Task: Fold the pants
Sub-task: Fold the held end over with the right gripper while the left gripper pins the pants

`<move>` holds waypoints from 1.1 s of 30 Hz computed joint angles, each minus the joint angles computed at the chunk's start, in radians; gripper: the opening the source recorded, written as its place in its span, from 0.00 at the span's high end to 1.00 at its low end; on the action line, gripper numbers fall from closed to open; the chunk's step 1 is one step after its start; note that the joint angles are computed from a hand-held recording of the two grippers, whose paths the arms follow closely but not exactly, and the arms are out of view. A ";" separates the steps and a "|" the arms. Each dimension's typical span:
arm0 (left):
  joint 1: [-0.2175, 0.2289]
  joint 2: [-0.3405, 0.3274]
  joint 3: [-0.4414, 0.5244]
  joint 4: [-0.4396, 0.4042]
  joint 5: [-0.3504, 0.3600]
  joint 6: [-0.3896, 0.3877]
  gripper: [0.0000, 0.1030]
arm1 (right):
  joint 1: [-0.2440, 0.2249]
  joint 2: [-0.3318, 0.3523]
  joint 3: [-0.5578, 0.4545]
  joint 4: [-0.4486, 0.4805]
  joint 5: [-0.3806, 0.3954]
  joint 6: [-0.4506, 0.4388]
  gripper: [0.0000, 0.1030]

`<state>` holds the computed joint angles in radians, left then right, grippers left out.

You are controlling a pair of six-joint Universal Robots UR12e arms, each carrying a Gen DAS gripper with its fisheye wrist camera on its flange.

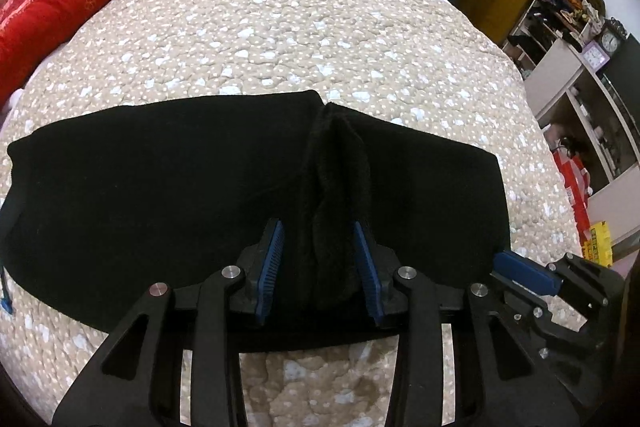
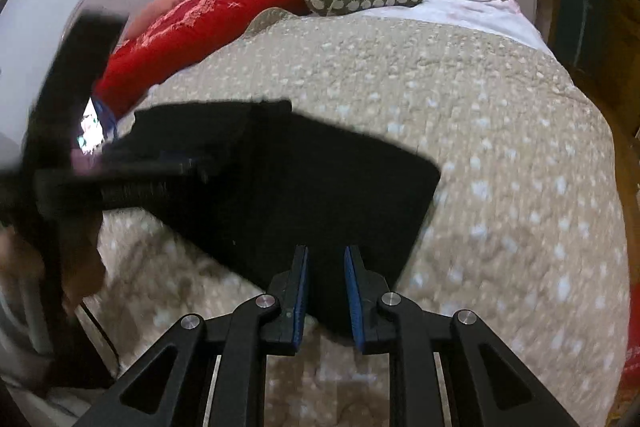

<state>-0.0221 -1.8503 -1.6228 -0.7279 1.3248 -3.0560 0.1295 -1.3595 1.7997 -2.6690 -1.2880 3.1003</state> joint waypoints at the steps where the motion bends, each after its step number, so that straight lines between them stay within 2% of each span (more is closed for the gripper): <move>1: -0.003 0.001 -0.003 0.010 0.012 -0.001 0.65 | 0.001 -0.002 0.005 -0.011 -0.005 0.004 0.83; 4: -0.008 0.008 -0.008 0.019 0.034 -0.006 0.65 | 0.003 -0.007 -0.020 0.036 -0.008 0.008 0.83; 6: -0.008 0.015 -0.012 0.021 0.041 -0.008 0.65 | 0.001 -0.011 -0.026 0.023 -0.001 0.010 0.83; 10: -0.012 0.034 -0.037 0.080 0.094 -0.005 0.65 | 0.011 0.002 -0.046 -0.006 -0.025 0.053 0.82; 12: -0.010 0.043 -0.047 0.100 0.114 -0.004 0.65 | 0.011 0.015 -0.057 -0.015 -0.006 0.081 0.82; 17: -0.002 0.061 -0.076 0.164 0.170 -0.014 0.65 | 0.021 0.045 -0.096 0.002 0.008 0.124 0.82; 23: 0.019 0.068 -0.087 0.151 0.171 -0.034 0.65 | 0.035 0.067 -0.129 0.026 0.006 0.111 0.82; 25: 0.031 0.070 -0.087 0.123 0.155 -0.050 0.65 | 0.044 0.076 -0.142 0.040 0.006 0.103 0.81; 31: 0.072 0.072 -0.074 0.010 0.050 -0.096 0.65 | 0.062 0.097 -0.173 0.083 0.003 0.075 0.81; 33: 0.084 0.073 -0.073 -0.003 0.014 -0.111 0.65 | 0.065 0.101 -0.178 0.091 0.001 0.077 0.81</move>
